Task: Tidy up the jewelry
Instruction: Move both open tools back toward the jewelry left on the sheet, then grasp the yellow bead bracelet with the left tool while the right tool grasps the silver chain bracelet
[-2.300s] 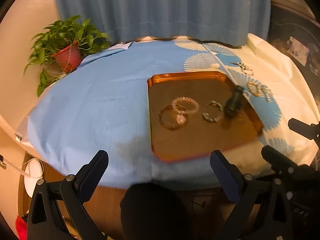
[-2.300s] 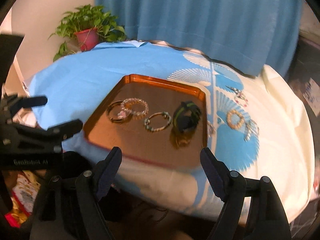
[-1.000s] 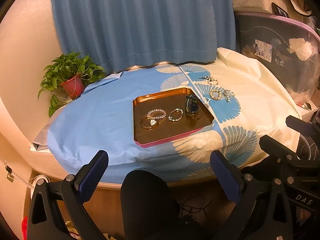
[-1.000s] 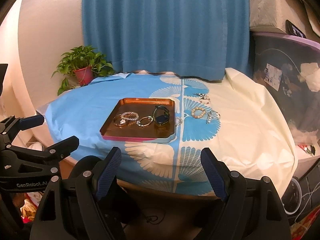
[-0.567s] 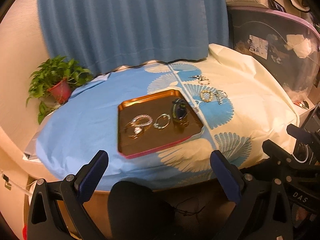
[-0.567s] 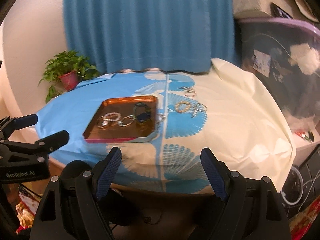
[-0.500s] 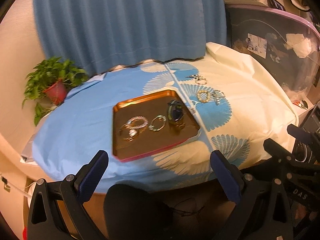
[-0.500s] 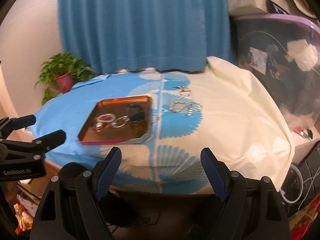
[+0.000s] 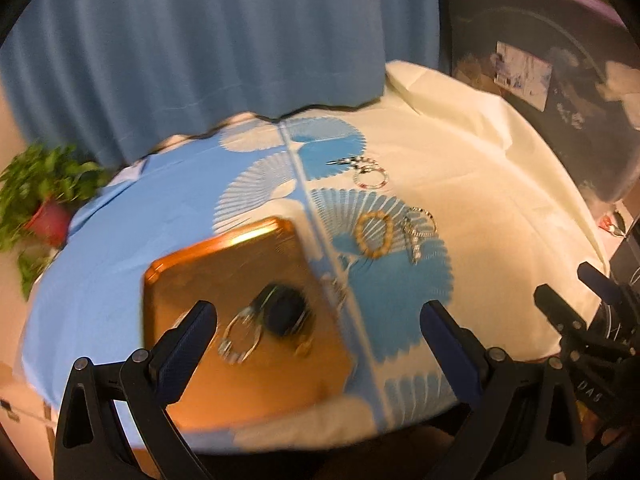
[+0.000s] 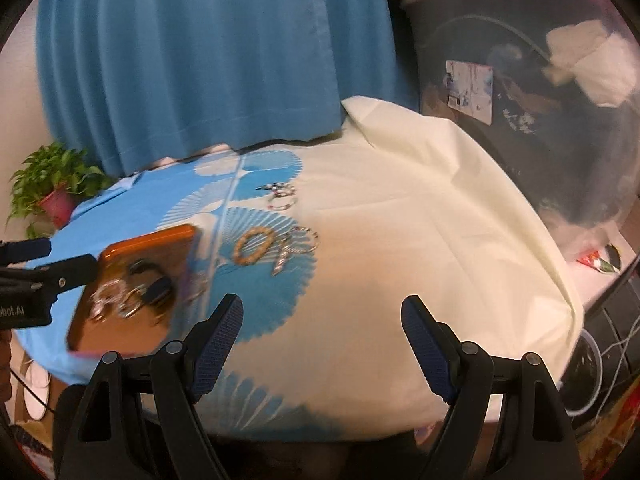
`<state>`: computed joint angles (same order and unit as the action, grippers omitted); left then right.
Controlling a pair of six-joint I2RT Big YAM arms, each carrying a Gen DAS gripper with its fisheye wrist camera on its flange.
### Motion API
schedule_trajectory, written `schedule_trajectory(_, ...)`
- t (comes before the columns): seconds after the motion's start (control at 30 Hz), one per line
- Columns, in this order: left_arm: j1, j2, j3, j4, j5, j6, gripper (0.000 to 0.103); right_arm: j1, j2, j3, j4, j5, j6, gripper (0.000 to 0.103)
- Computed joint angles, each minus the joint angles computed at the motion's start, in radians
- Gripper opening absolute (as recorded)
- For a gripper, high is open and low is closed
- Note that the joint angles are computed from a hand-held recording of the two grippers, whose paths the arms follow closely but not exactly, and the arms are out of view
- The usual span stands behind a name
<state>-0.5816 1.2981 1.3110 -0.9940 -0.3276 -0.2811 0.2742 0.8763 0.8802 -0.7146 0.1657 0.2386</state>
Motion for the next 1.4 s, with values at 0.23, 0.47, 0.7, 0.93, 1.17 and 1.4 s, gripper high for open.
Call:
schedule_trajectory(0.23,0.047,0.29,0.209,-0.014,0.012,0.064,0.101,-0.137,0.304,0.11,0.132,-0.117,-0.09,0.081)
schedule_trajectory(0.47,0.09,0.497,0.365,-0.069,0.05,0.079,0.101,-0.149,0.547,0.249,0.165,-0.15,-0.148,0.081)
schedule_trajectory(0.7,0.109,0.611,0.455,-0.13,0.047,0.103,0.101,-0.141,0.695,0.344,0.143,-0.122,-0.214,0.081)
schedule_trajectory(0.93,0.115,0.621,0.46,-0.102,0.083,0.104,0.078,-0.14,0.721,0.358,0.164,-0.119,-0.217,0.082)
schedule_trajectory(1.17,0.104,0.577,0.441,-0.081,0.195,0.165,0.01,-0.117,0.688,0.322,0.197,-0.169,-0.28,0.003)
schedule_trajectory(1.4,0.113,0.46,0.353,-0.028,0.23,0.128,0.01,-0.151,0.594,0.272,0.194,-0.19,-0.202,0.003)
